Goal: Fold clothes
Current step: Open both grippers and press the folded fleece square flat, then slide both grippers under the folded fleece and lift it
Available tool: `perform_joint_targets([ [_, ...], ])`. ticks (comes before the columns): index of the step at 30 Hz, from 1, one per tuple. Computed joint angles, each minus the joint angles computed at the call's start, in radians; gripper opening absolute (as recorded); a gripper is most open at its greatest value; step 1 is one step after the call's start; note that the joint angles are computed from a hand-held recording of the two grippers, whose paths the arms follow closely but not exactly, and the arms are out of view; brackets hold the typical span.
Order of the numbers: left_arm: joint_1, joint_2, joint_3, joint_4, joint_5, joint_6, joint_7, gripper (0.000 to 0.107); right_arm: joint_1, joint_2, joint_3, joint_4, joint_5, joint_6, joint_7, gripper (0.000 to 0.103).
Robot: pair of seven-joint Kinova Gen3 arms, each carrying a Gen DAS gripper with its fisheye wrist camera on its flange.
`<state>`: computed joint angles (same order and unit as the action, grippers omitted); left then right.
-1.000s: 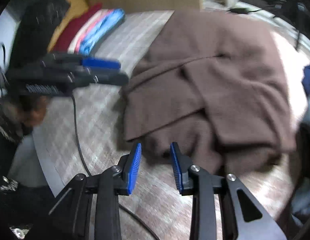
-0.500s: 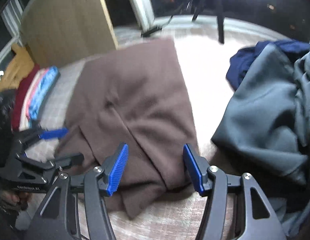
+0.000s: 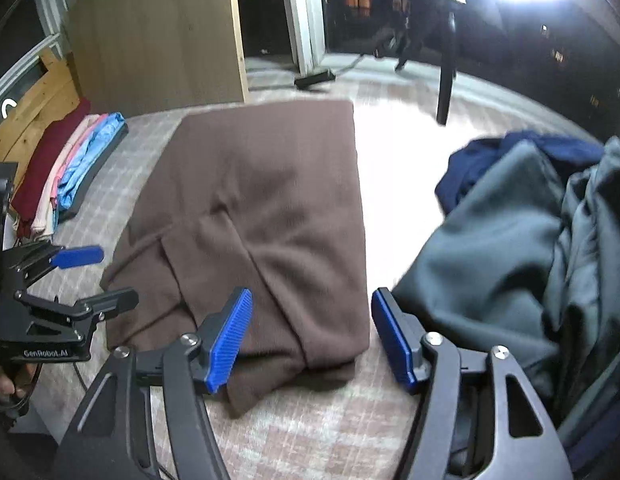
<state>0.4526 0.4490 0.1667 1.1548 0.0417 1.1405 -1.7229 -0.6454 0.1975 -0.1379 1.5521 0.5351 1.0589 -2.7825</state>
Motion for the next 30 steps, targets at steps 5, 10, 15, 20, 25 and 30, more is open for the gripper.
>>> perform_joint_targets([
  [5,0.037,0.014,-0.038,-0.048,-0.068,0.033,0.102,0.078,0.033,-0.013,0.006,0.021,-0.012,-0.082,0.022,0.062],
  [10,0.008,0.023,-0.038,-0.072,-0.051,0.053,0.161,0.08,0.075,-0.007,0.009,0.028,-0.072,-0.13,0.096,0.062],
  [15,0.004,0.059,-0.04,-0.119,-0.038,0.101,0.214,0.101,0.095,0.005,0.022,0.024,-0.097,-0.135,0.164,0.062],
  [20,0.02,0.094,-0.051,-0.172,-0.058,0.124,0.262,0.102,0.127,0.014,0.04,0.027,-0.115,-0.153,0.219,0.062],
  [25,0.061,0.174,-0.073,-0.293,-0.111,0.197,0.292,0.102,0.174,0.039,0.056,0.021,-0.16,-0.191,0.291,0.062],
  [30,0.081,0.277,-0.082,-0.453,-0.117,0.311,0.301,0.102,0.208,0.082,0.067,-0.003,-0.229,-0.229,0.362,0.062],
])
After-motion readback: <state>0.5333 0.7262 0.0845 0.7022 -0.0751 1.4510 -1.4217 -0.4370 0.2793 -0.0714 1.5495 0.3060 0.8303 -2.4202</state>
